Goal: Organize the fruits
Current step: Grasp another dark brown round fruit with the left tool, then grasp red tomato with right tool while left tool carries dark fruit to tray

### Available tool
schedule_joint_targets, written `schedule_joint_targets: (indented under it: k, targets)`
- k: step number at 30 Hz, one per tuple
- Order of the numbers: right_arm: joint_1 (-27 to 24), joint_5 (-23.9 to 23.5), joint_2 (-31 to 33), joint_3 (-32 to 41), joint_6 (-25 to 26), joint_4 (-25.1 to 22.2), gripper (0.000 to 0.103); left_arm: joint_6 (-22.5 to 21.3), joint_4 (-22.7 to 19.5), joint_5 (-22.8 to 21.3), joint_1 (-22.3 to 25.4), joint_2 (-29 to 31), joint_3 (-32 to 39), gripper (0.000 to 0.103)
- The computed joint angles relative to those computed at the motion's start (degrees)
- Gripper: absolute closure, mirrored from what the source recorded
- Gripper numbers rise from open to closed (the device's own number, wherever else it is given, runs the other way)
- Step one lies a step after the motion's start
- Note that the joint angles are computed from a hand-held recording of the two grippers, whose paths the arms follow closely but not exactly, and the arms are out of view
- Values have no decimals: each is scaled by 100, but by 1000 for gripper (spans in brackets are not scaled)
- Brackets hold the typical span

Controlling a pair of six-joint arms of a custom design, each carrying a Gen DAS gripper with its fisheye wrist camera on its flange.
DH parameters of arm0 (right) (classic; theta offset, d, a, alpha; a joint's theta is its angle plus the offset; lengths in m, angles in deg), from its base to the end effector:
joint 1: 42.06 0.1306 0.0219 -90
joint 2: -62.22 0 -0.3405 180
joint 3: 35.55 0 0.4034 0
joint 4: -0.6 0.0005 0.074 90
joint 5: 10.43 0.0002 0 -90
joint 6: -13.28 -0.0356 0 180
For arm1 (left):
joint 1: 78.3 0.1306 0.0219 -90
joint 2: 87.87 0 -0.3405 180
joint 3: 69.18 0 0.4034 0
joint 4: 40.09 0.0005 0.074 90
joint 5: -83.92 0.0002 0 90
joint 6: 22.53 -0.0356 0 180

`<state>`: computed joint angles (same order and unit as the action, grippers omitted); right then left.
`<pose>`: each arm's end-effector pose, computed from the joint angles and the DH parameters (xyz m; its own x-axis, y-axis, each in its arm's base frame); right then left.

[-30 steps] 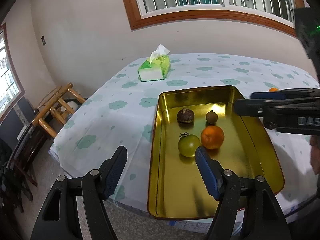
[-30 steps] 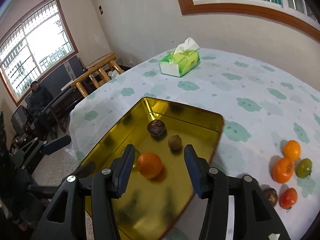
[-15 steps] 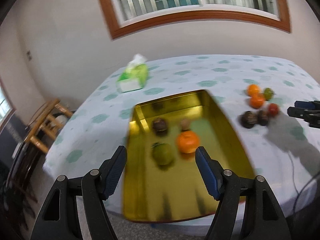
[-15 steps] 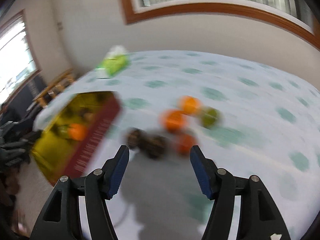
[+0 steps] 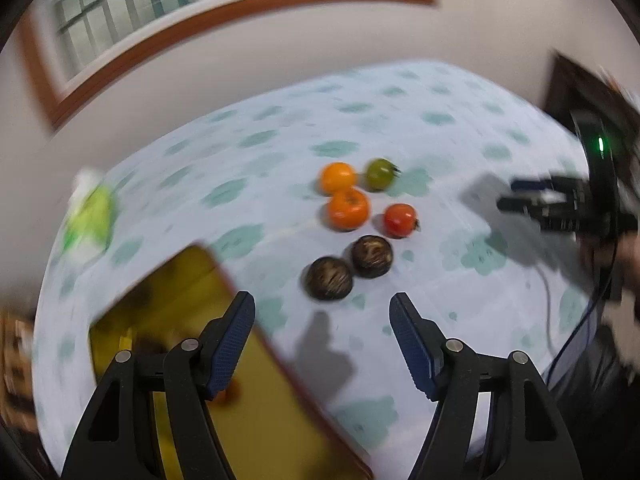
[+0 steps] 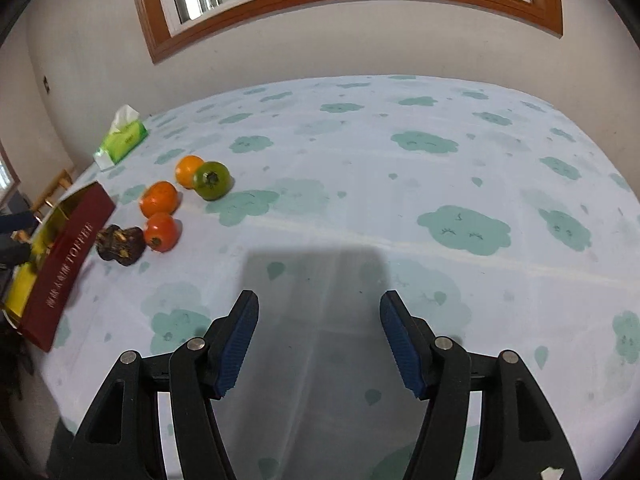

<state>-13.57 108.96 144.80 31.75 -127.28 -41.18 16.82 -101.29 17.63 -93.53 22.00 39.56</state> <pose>0.3812 0.1865 0.2737 -0.6084 0.4354 -0.6635 0.4546 0.8765 0.1583 0.5657 -0.1694 0.3484 -0.2165 0.7927 -0.5698 0.9275 0.3491 0.1333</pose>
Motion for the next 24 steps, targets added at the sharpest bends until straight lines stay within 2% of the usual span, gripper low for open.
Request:
schedule_joint_targets:
  k: [2,5,7,9,11,12,13,14,15,16,17,19,21,23,24]
  targets:
    - [-8,-89,-72,-87,-6,120,42,-707,-736,15,-90,489,624,33]
    - [-15,-172,-256,-292,-66,334,42,-1348,-1167,-399,-282,1040,1273,33]
    - [-23,-208,-307,-354,-81,422,42,-1627,-1154,-637,-369,1227,1460,33]
    - [-31,-243,-322,-375,-61,453,40,-1924,-1404,-821,-440,1573,1876,33]
    - [-20,-239,-299,-352,-55,440,39,-2041,-1426,-931,-465,1749,2038,34]
    - [-27,-250,-298,-355,-44,453,39,-2093,-1571,-950,-470,1876,2196,34]
    - [-33,-259,-307,-365,-39,461,38,-2149,-1813,-955,-471,2051,2425,39]
    - [-31,-270,-300,-361,-35,470,37,-2188,-2064,-924,-467,2218,2657,49]
    - [-35,-279,-297,-359,-26,475,36,-2202,-2283,-788,-445,2346,2872,60]
    - [-32,-284,-288,-354,-16,471,35,-2127,-2490,-776,-448,2465,3068,63]
    - [-31,-289,-280,-345,-7,461,34,-2045,-2478,-779,-449,2456,3060,63]
    - [-28,-289,-262,-325,8,443,34,-1805,-2295,-791,-440,2304,2831,64]
    - [-23,-288,-263,-325,-4,450,33,-1313,-2002,-890,-430,2045,2457,64]
    - [-19,-287,-258,-322,-14,457,33,-707,-1522,-710,-346,1569,1835,64]
    - [-15,-281,-250,-315,-15,447,33,-473,-1505,-555,-266,1440,1695,64]
